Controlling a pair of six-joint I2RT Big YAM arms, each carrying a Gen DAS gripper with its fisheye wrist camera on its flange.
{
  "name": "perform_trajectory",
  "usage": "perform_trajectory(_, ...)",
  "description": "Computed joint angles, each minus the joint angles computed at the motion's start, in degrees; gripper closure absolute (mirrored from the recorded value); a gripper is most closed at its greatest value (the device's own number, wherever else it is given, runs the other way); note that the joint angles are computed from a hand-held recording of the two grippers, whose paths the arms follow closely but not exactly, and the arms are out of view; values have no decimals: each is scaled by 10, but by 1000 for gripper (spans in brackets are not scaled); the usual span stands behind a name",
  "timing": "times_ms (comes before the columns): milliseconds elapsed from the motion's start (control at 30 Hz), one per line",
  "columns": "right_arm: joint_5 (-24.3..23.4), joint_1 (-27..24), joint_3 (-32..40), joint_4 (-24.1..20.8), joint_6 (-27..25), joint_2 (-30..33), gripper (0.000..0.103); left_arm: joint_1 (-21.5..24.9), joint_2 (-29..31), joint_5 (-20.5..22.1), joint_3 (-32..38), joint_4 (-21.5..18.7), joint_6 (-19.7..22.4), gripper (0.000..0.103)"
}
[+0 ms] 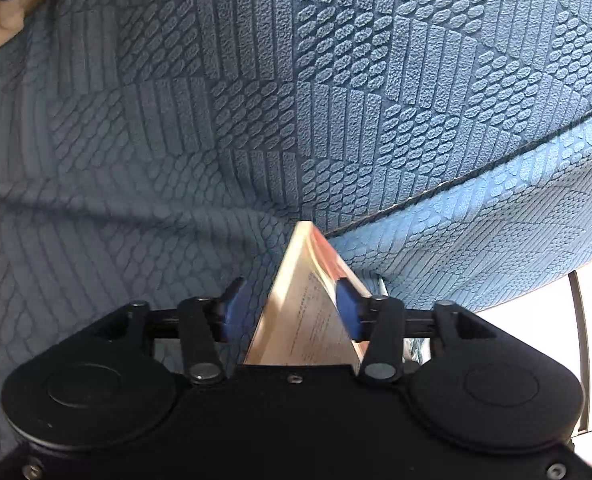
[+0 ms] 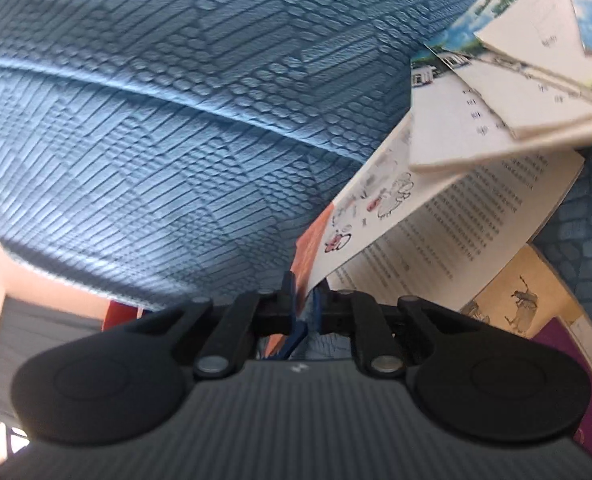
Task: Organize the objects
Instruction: 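Close the left tool on the cartoon book's edge and lift it, then carry the cartoon book upright with the left tool toward the book stack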
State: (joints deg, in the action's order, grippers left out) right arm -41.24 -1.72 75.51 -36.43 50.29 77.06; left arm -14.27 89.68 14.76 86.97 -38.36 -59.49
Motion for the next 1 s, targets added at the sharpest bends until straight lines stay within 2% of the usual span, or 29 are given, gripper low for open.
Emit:
perform_trajectory(133,-11,-7,-4,1,-5,-6,92,1,9,3,2,4,-5,46)
perform_trajectory(300,-14,-10,-11,6,-16,-12,92,14,12,36,-19,47,-64,46)
perform_trajectory(367,-15,-11,-13,8,-14,-11,92,19,10,54,-33,75,-88,44)
perform_trajectory(467,-18,-12,-14,4,-16,-12,92,27,6,124,-67,174,-138,40)
perform_trajectory(500,-17,-11,-15,3,-17,-12,92,26,7,131,-64,176,-130,35)
perform_trajectory(567,-19,-11,-17,6,-14,-13,92,18,17,111,-34,118,-73,34)
perform_trajectory(600,-20,-12,-19,9,-13,-13,92,15,22,106,-24,99,-59,34)
perform_trajectory(700,-23,-13,-22,14,-8,-13,92,13,33,100,-13,78,-67,35)
perform_trajectory(800,-27,-14,-25,21,-2,-15,92,13,44,101,-6,73,-65,35)
perform_trajectory(900,-30,-15,-26,22,0,-14,92,13,58,128,-1,91,-60,35)
perform_trajectory(1000,-25,-14,-27,18,3,-13,91,7,72,114,27,49,-7,48)
